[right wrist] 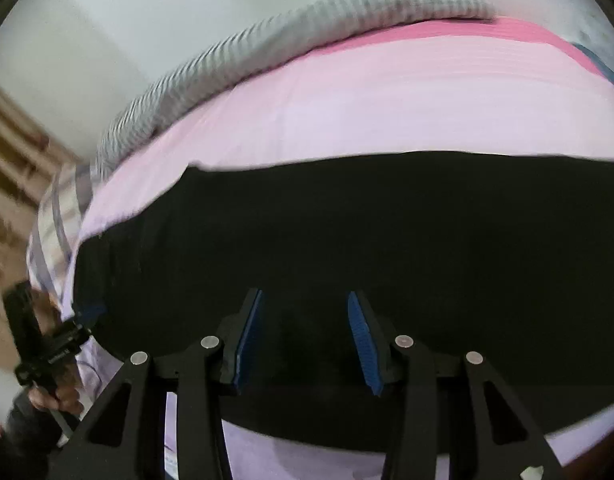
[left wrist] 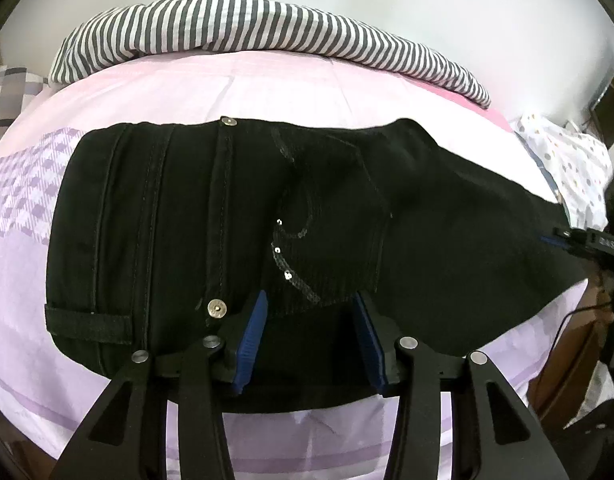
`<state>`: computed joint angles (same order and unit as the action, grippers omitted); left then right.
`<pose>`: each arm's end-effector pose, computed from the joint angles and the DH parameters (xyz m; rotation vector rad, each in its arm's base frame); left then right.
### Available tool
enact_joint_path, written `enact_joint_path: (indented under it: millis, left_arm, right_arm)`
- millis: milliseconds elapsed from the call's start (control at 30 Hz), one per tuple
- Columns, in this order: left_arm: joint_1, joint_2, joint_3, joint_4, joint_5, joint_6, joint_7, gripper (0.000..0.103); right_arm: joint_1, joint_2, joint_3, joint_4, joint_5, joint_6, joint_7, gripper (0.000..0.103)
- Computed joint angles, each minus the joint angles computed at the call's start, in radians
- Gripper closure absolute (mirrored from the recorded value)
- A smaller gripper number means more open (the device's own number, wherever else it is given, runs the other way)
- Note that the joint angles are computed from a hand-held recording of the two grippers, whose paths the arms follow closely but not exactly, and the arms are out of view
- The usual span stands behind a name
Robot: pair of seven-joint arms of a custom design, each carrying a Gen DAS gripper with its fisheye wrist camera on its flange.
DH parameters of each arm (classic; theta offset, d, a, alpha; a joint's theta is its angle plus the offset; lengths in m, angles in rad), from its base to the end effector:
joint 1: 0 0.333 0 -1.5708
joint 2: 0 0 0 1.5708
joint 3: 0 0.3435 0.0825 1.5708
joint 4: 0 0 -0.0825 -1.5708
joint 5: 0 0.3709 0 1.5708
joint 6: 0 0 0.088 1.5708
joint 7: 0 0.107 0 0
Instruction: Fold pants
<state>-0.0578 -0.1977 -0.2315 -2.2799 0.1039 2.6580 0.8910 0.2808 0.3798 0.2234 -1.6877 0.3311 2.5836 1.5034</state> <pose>0.4864 -0.1548 0.5315 -2.2328 1.6401 -0.7234 0.6236 0.3120 0.4718 -2.0410 1.5080 -0.0066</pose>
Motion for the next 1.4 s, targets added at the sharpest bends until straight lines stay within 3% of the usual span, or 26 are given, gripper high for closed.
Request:
enact_joint_path:
  millis: [100,267,567,667,967,1167,1267,1400]
  left_arm:
    - [0.003,-0.004,-0.001,0.008,0.001,0.014,-0.017,0.056]
    - [0.003,0.012,-0.022,0.053,0.042,0.052,-0.043,0.056]
    - [-0.088,0.139,-0.015,0.199,-0.013,0.047,0.063,0.052]
    - [-0.12,0.186,-0.008,0.252,-0.041,0.027,0.106,0.052]
    - [-0.193,0.282,0.008,0.382,-0.055,-0.084,0.173,0.052]
    - [-0.214,0.316,0.02,0.421,-0.058,-0.124,0.175,0.052]
    - [-0.219,0.328,0.023,0.432,-0.064,-0.141,0.178,0.052]
    - [-0.223,0.342,0.025,0.439,-0.079,-0.163,0.185,0.052]
  right_arm:
    - [-0.048,-0.087,-0.009,-0.104,0.072,0.062,0.0,0.061]
    - [-0.088,-0.211,-0.08,-0.26,0.121,0.157,0.092,0.06]
    - [-0.128,-0.342,-0.187,-0.488,0.085,0.296,0.299,0.06]
    - [-0.145,-0.34,-0.194,-0.5,0.15,0.316,0.258,0.06]
    - [-0.195,-0.279,-0.184,-0.457,0.184,0.351,0.246,0.061]
    - [-0.256,-0.231,-0.122,-0.405,0.301,0.37,0.136,0.072]
    - [-0.251,-0.216,-0.131,-0.388,0.257,0.362,0.152,0.09]
    - [-0.269,-0.216,-0.114,-0.377,0.278,0.348,0.133,0.095]
